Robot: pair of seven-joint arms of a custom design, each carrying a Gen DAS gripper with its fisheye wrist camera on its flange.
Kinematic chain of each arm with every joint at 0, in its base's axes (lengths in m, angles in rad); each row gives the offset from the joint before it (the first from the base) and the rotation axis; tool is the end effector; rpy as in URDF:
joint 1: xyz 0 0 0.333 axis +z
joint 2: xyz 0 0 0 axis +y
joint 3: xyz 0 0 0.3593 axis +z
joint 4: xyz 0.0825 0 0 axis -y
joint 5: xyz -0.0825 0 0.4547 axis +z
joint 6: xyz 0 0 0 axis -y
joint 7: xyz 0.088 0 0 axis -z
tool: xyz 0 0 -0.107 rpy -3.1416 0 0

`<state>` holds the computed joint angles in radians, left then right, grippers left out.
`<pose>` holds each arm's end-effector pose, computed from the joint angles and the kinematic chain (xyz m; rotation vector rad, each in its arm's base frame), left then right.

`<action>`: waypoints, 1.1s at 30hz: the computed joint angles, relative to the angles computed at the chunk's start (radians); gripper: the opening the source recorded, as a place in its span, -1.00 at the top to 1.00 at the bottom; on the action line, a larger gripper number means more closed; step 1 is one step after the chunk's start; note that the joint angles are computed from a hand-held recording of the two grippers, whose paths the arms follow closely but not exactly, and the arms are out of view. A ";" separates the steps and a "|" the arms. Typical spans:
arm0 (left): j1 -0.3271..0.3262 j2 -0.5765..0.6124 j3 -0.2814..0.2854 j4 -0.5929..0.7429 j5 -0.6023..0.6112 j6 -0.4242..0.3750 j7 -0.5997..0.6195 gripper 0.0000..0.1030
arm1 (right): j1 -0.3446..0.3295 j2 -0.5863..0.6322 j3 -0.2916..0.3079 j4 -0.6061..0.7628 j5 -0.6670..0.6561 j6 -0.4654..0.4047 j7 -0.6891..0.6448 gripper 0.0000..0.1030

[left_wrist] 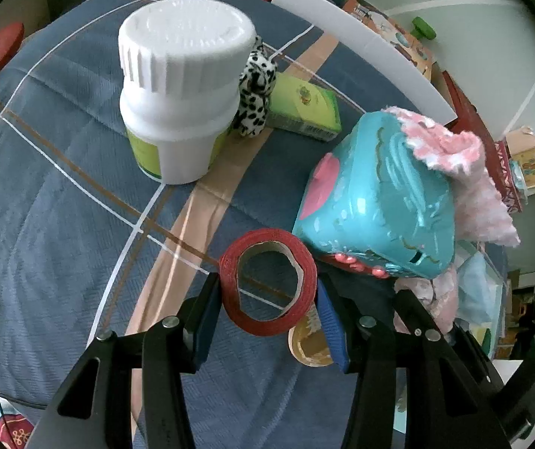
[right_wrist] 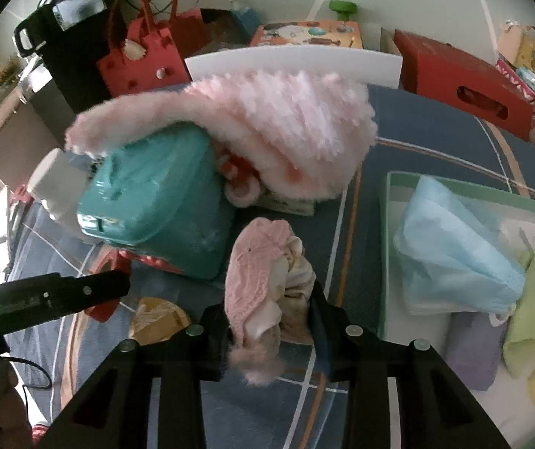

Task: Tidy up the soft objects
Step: 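Carry the red tape roll and pink-white cloth over the white tray with both tools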

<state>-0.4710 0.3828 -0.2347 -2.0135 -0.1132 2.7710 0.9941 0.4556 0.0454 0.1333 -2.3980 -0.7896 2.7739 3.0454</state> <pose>0.5420 -0.4445 0.2961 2.1198 -2.1155 0.6031 0.4503 0.3381 0.3124 -1.7305 2.0935 -0.4192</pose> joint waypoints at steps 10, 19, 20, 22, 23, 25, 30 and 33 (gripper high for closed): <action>-0.013 -0.085 0.021 -0.086 0.027 0.094 -0.044 0.00 | -0.009 -0.109 0.035 -0.044 -0.056 -0.035 0.072 0.30; -0.095 -0.195 0.127 -0.169 0.303 0.173 -0.276 0.00 | -0.016 -0.184 0.074 -0.064 -0.041 -0.103 0.120 0.30; -0.098 -0.201 0.132 -0.172 0.344 0.177 -0.307 0.00 | -0.015 -0.196 0.079 -0.070 -0.030 -0.117 0.122 0.30; -0.109 -0.207 0.147 -0.169 0.434 0.192 -0.381 0.00 | -0.018 -0.206 0.083 -0.073 -0.014 -0.133 0.120 0.30; -0.103 -0.211 0.140 -0.171 0.456 0.199 -0.394 0.00 | -0.019 -0.214 0.085 -0.078 -0.006 -0.142 0.121 0.30; -0.096 -0.203 0.126 -0.156 0.487 0.207 -0.411 0.00 | -0.023 -0.228 0.088 -0.086 0.003 -0.150 0.124 0.30; -0.097 -0.205 0.102 -0.140 0.542 0.211 -0.417 0.00 | -0.042 -0.284 0.098 -0.123 0.009 -0.167 0.151 0.30; -0.105 -0.197 0.092 -0.125 0.560 0.211 -0.409 0.00 | -0.056 -0.320 0.101 -0.149 0.019 -0.179 0.164 0.30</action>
<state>-0.5763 0.1860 -0.1425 -2.1388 0.4467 2.9821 0.5847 0.4000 -0.2745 0.2340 -2.5473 -0.7708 2.5954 3.2097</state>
